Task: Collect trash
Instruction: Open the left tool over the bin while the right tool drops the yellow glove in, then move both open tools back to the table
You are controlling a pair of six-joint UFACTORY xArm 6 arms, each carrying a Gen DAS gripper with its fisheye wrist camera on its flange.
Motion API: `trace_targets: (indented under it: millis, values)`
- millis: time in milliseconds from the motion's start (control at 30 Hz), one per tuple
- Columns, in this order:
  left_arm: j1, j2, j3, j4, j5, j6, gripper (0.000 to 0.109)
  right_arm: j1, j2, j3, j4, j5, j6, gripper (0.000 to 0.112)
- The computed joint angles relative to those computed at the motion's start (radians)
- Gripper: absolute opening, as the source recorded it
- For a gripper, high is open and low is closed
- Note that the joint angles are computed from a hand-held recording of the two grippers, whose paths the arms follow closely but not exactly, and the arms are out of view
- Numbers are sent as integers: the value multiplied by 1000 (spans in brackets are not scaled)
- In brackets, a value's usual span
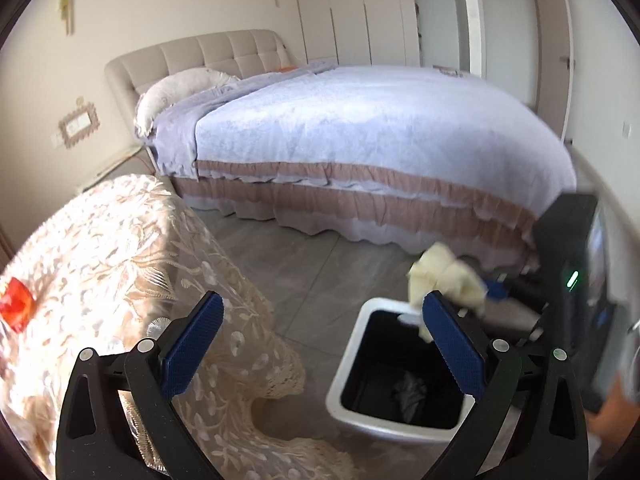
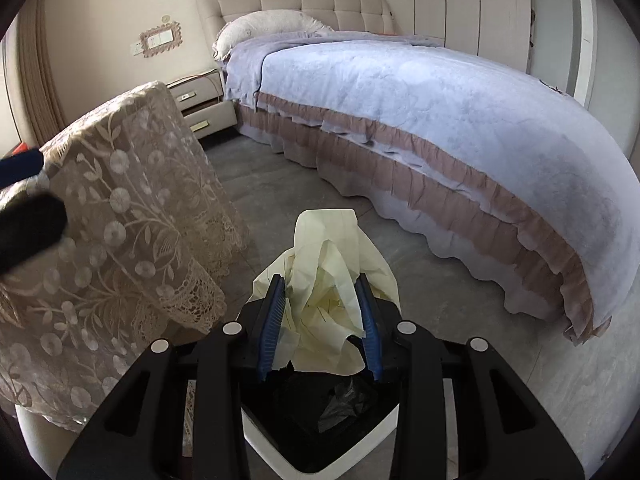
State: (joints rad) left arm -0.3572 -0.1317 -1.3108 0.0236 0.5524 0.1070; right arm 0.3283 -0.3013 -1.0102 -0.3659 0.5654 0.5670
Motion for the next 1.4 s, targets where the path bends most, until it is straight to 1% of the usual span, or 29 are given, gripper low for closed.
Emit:
trace_targets:
  millis: [100, 200, 233, 267, 300, 333, 367, 400, 433, 500, 600, 700, 767, 833, 900, 1033, 1133, 1233, 1300, 1400]
  values:
    - [13, -5, -6, -77, 2, 28, 98, 17, 15, 7, -31, -6, -5, 39]
    - [20, -1, -20, -121, 29, 54, 98, 31, 32, 13, -30, -7, -19, 39]
    - [21, -3, -18, -128, 29, 61, 98, 34, 34, 15, -29, -6, -21, 42]
    - [22, -8, -14, -132, 26, 66, 98, 35, 32, 22, -29, -18, -29, 53]
    - [24, -16, -8, -132, 23, 68, 98, 40, 29, 24, -56, -22, -20, 82]
    - [25, -22, -4, -128, 17, 64, 98, 46, 21, 28, -119, -26, 20, 95]
    - [26, -27, -1, -129, 13, 62, 98, 49, 3, 41, -214, -47, 92, 99]
    - [29, -32, 4, -141, 8, 69, 98, 57, -6, 42, -301, -48, 159, 99]
    - [32, -37, 5, -151, 2, 71, 98, 66, -14, 39, -356, -41, 197, 99]
    - [37, -46, 4, -165, -4, 78, 98, 70, -31, 30, -409, -41, 227, 99]
    - [39, -73, 16, -141, -28, 56, 98, 73, -55, 6, -466, -61, 270, 99]
    - [53, -107, 28, -112, -47, 29, 98, 86, -76, -25, -571, -80, 355, 99]
    - [69, -135, 38, -95, -56, 11, 98, 103, -79, -57, -640, -77, 407, 99]
    - [90, -167, 55, -69, -65, -10, 98, 118, -70, -97, -644, -81, 392, 99]
    - [118, -201, 71, -38, -71, -37, 98, 127, -65, -124, -589, -114, 343, 99]
    - [196, -277, 108, 18, -75, -92, 98, 159, -44, -181, -624, -170, 389, 99]
    - [266, -326, 126, 38, -65, -111, 98, 205, -13, -236, -610, -173, 357, 99]
    - [348, -375, 148, 24, -50, -98, 98, 261, 27, -298, -615, -159, 317, 99]
    - [411, -405, 164, -4, -41, -72, 98, 308, 57, -341, -642, -142, 317, 99]
    - [496, -449, 195, -41, -26, -34, 98, 358, 96, -383, -611, -151, 285, 99]
